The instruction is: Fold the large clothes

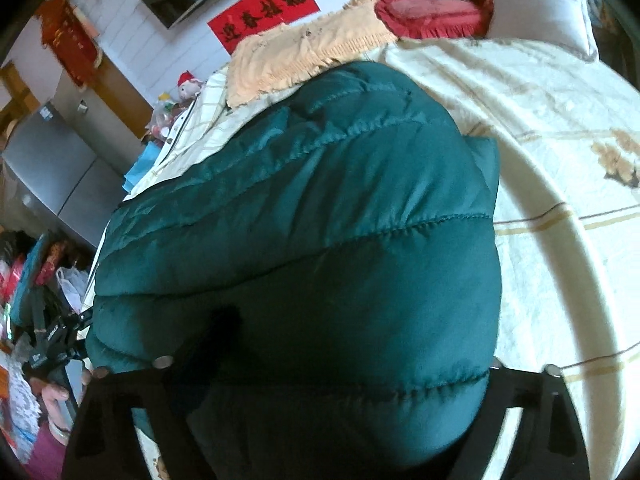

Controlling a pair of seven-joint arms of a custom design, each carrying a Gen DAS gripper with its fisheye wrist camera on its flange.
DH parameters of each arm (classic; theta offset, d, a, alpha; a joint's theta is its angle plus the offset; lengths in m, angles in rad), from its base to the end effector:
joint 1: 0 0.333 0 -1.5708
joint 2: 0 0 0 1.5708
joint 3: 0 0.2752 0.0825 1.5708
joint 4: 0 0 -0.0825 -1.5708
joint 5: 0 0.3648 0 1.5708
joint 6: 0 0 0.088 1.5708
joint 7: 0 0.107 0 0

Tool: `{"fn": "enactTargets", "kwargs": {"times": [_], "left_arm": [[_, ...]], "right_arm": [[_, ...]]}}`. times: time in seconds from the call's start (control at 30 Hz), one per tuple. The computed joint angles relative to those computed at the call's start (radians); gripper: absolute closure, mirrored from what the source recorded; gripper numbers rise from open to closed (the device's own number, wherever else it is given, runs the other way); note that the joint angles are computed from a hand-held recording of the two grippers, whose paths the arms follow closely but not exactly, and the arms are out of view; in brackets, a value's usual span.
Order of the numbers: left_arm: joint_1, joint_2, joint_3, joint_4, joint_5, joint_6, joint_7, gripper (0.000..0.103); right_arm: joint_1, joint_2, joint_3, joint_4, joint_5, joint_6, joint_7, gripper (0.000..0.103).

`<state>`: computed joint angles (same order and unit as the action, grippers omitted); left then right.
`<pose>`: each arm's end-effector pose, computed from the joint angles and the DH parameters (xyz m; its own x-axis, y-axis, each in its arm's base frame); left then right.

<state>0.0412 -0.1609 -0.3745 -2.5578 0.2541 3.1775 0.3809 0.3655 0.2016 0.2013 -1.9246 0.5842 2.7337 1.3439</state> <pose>0.4473 -0.1802 0.3827 0.3425 -0.7773 0.5277 -0.6602 -0.5987 -0.4535 0.5367 0.3094 0.4224 0.3889 -0.8325 -0.3946 -0.8385 -0.1424 -0.5260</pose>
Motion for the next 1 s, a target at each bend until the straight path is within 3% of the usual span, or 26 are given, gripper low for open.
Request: {"fn": "enactTargets", "kwargs": {"times": [0.13,0.3,0.63,0.9,1.0], "left_arm": [[0.069,-0.035,-0.075,-0.004,0.065,-0.022,-0.055,0.022],[0.057,-0.091,-0.083,-0.012,0.109,-0.071,-0.087,0.036],[-0.167,-0.228,0.066,-0.133,-0.06,-0.099,0.037,0.041],[-0.311,-0.402,0.098,-0.258,-0.205,-0.179,0.112,0.041],[-0.324,-0.434,0.085,-0.292,-0.232,-0.185,0.116,0.041]], "right_arm": [[0.008,-0.032,-0.004,-0.025,-0.02,0.01,0.015,0.04],[0.014,-0.076,-0.006,-0.063,-0.002,0.026,0.011,0.052],[0.043,-0.189,-0.035,-0.145,0.048,-0.044,-0.009,0.058],[0.082,-0.329,-0.077,-0.277,0.137,-0.122,-0.059,0.058],[0.094,-0.352,-0.088,-0.317,0.163,-0.117,-0.049,0.054]]}}
